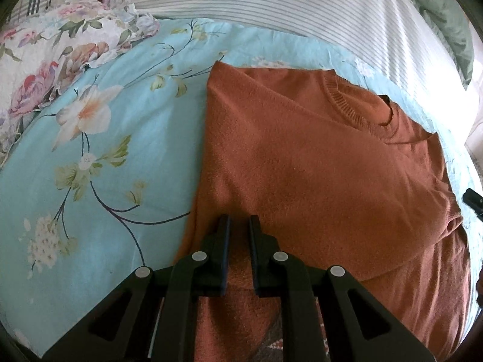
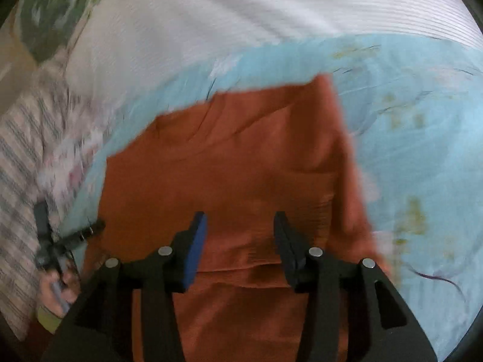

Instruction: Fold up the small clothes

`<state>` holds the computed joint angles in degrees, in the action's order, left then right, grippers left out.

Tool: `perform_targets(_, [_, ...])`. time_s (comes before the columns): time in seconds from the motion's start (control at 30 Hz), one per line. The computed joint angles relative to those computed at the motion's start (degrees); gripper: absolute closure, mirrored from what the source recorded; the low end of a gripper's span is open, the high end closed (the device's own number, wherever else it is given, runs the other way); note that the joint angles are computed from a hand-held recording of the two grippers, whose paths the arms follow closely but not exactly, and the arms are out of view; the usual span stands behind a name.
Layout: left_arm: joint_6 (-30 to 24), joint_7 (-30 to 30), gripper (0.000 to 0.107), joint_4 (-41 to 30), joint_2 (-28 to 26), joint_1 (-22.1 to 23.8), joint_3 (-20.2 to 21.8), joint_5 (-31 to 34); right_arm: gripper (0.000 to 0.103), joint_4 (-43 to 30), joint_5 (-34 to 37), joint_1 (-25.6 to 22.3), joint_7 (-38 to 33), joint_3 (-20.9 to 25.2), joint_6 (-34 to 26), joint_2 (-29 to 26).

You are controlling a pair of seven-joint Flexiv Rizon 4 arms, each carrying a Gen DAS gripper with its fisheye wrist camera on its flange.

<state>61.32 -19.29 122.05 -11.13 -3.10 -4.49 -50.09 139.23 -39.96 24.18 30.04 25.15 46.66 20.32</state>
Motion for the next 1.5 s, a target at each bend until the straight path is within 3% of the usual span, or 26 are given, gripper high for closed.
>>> perform_targets(0.07, [0.2,0.5,0.094,0.0,0.0,0.0,0.0,-0.1,0.060,-0.7,4.4,1.0,-1.6,-0.2,-3.2,-1.3])
perform_targets(0.13, [-0.7,0.4,0.094,-0.3,-0.1,0.3,0.1,-0.1,0.070,0.3,6.4,1.3,1.3,1.3,-7.2,1.3])
perform_targets(0.2, [-1.7,-0.5,0.094,-0.4,0.3,0.7,0.5,0.0,0.067,-0.5,9.8,2.5,3.9,3.8,-14.4,4.5])
perform_targets(0.3, [-1.9,-0.2,0.095,0.7,1.7,1.3,1.6,0.6,0.064,0.4,11.2,4.3,7.4,6.7,-17.8,10.4])
perform_targets(0.33, [-2.2,0.4,0.095,1.4,2.6,1.6,2.0,0.5,0.058,0.0,12.2,5.2,7.5,7.7,-19.4,11.5])
perform_targets(0.37, [-2.7,1.8,0.093,2.4,3.9,1.9,2.5,-0.1,0.052,-0.3,13.0,6.0,7.6,8.6,-20.7,12.2])
perform_targets(0.47, [-4.6,4.3,0.070,5.0,7.4,2.9,4.9,0.3,0.047,-1.2,16.9,9.0,9.8,12.0,-25.0,14.3])
perform_targets(0.57, [-9.1,5.7,0.066,7.1,10.3,4.9,8.2,2.3,0.047,-3.4,21.1,11.7,13.4,15.5,-30.7,14.6])
perform_targets(0.67, [-14.6,6.0,0.061,8.3,12.2,7.4,10.9,5.6,0.047,-3.1,22.8,14.3,19.7,18.3,-29.6,14.9])
perform_targets(0.77, [-19.2,6.8,0.060,9.7,13.8,9.6,12.8,9.2,0.047,-3.2,19.7,16.3,24.1,20.4,-26.7,12.3])
perform_targets(0.83, [-24.1,8.0,0.057,10.7,15.3,11.2,14.3,10.9,0.047,-1.8,14.4,16.7,29.5,21.9,-21.0,10.9])
perform_targets(0.9, [-31.1,9.9,0.046,10.8,16.5,13.1,16.1,12.1,0.047,-0.3,7.6,16.4,35.7,23.2,-14.6,8.9])
perform_targets(0.97, [-39.7,11.6,0.044,10.2,17.2,15.5,18.0,14.1,0.047,-0.9,2.3,16.3,39.3,24.2,-12.5,5.7])
perform_targets(1.03, [-44.4,13.5,0.044,10.5,18.4,17.6,19.3,16.3,0.047,-2.0,-3.4,16.3,42.3,25.1,-11.6,2.3])
perform_targets(1.23, [-53.3,17.8,0.046,9.9,19.2,22.1,21.2,21.2,0.047,-2.9,-15.7,17.7,49.0,23.8,-10.2,-4.1])
perform_targets(1.33, [-54.0,19.1,0.049,9.7,19.2,23.2,21.0,23.3,0.047,-2.3,-19.5,18.8,52.0,22.1,-10.7,-5.1])
perform_targets(1.4, [-53.3,18.9,0.060,10.4,19.4,23.4,20.6,24.4,0.052,-2.3,-19.9,20.1,51.7,21.1,-11.3,-5.8])
perform_targets(1.47, [-52.5,18.6,0.073,11.0,19.4,23.7,20.6,25.3,0.078,-2.5,-18.9,21.7,50.6,19.9,-11.4,-6.5])
perform_targets(1.5, [-51.4,18.3,0.081,11.6,19.6,23.5,20.2,24.8,0.085,-2.4,-18.0,22.6,50.3,19.4,-11.4,-6.6])
